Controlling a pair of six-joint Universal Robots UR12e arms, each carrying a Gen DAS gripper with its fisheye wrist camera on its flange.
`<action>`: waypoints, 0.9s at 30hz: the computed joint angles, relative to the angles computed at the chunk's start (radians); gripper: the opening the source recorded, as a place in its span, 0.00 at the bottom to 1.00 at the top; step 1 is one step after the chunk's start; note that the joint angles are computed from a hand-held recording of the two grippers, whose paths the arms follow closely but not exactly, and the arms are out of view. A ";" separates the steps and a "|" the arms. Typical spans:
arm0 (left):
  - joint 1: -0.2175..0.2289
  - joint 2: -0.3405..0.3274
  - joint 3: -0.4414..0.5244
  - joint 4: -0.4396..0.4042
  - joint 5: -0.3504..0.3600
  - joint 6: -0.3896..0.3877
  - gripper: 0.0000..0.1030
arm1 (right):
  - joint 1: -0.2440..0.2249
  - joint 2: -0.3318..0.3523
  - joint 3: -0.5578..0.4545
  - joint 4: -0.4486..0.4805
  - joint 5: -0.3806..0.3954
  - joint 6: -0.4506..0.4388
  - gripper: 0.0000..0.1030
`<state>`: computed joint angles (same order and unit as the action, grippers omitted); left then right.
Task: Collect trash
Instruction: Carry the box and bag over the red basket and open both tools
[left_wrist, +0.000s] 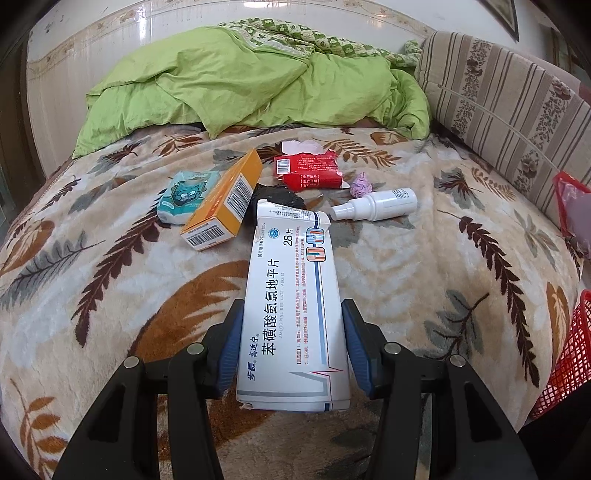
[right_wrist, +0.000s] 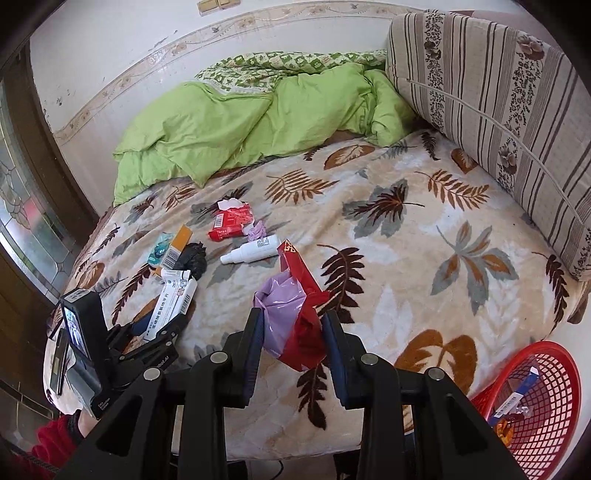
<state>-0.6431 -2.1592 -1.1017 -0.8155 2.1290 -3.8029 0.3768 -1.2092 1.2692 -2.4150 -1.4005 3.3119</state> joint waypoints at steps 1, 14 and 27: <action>0.000 0.000 0.000 0.001 0.002 0.002 0.49 | 0.000 0.000 0.000 -0.001 0.001 0.003 0.33; -0.001 0.015 -0.025 0.069 0.016 -0.024 0.49 | -0.013 0.001 0.028 -0.062 0.080 0.052 0.33; -0.004 0.033 -0.046 0.149 -0.063 0.007 0.49 | -0.038 0.038 0.041 -0.119 0.232 0.120 0.33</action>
<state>-0.6475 -2.1265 -1.1477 -0.6661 2.0658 -3.7956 0.3393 -1.1711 1.3100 -2.5336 -1.1686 3.4319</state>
